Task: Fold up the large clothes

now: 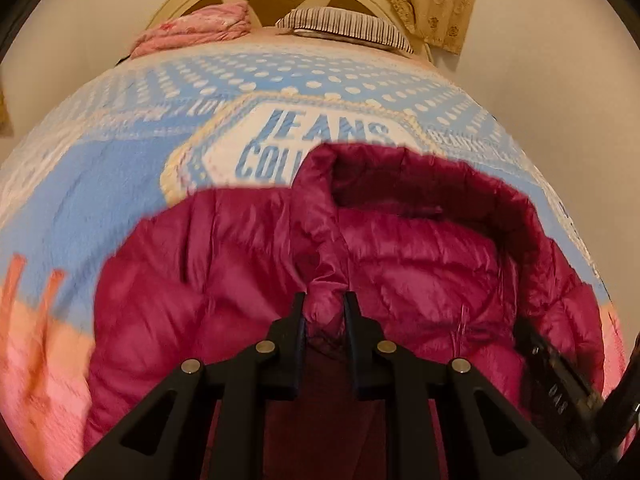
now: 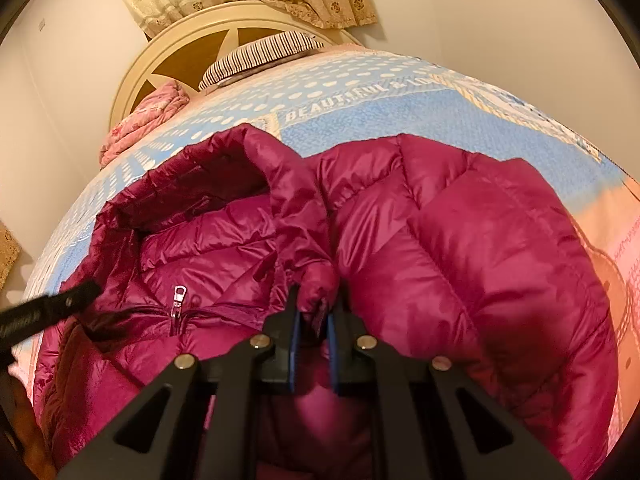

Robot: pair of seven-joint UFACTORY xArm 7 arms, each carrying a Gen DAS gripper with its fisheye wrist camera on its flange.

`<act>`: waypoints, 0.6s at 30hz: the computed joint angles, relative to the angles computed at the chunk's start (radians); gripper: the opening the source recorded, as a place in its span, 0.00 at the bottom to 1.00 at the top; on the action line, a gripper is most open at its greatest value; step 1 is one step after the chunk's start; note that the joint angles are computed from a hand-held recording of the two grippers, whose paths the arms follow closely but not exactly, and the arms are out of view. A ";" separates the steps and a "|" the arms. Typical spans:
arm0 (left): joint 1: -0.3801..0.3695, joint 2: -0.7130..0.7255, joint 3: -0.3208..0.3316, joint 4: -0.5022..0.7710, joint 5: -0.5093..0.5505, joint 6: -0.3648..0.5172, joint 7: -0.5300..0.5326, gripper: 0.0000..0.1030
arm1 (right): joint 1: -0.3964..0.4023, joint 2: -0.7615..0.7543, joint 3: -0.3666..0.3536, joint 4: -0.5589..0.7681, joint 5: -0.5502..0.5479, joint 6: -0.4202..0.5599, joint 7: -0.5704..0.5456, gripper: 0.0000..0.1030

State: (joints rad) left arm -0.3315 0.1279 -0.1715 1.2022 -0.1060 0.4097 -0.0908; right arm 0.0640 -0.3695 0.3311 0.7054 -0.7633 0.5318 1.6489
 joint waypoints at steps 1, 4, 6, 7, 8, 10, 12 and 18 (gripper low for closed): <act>-0.001 0.006 0.000 -0.005 -0.003 -0.005 -0.011 0.17 | 0.001 0.000 -0.001 0.000 0.001 0.000 -0.001 0.11; 0.030 -0.008 -0.036 -0.110 -0.172 -0.171 0.075 0.17 | 0.002 0.001 -0.003 0.000 0.003 -0.003 -0.001 0.11; 0.039 -0.014 -0.050 -0.135 -0.247 -0.222 0.100 0.17 | 0.001 0.000 -0.007 -0.005 0.005 -0.014 -0.001 0.12; 0.041 -0.014 -0.052 -0.138 -0.270 -0.233 0.103 0.17 | 0.000 0.000 -0.008 -0.006 0.006 -0.019 -0.002 0.13; 0.050 -0.015 -0.062 -0.142 -0.316 -0.241 0.126 0.17 | -0.001 0.001 -0.010 -0.007 0.008 -0.025 -0.005 0.14; 0.056 -0.017 -0.068 -0.147 -0.370 -0.255 0.150 0.17 | -0.001 0.005 -0.013 -0.005 0.014 -0.033 -0.015 0.16; 0.038 -0.019 -0.049 -0.151 -0.322 -0.257 0.109 0.17 | 0.006 0.002 -0.028 -0.011 0.035 -0.052 -0.043 0.19; 0.029 -0.030 -0.044 -0.168 -0.289 -0.271 0.078 0.17 | 0.023 -0.111 -0.035 -0.021 0.182 0.060 -0.205 0.35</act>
State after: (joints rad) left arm -0.3028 0.0983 -0.2153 1.0339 -0.3954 0.1385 -0.0125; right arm 0.0872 -0.4807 0.2963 0.6841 -0.5809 0.5916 1.4444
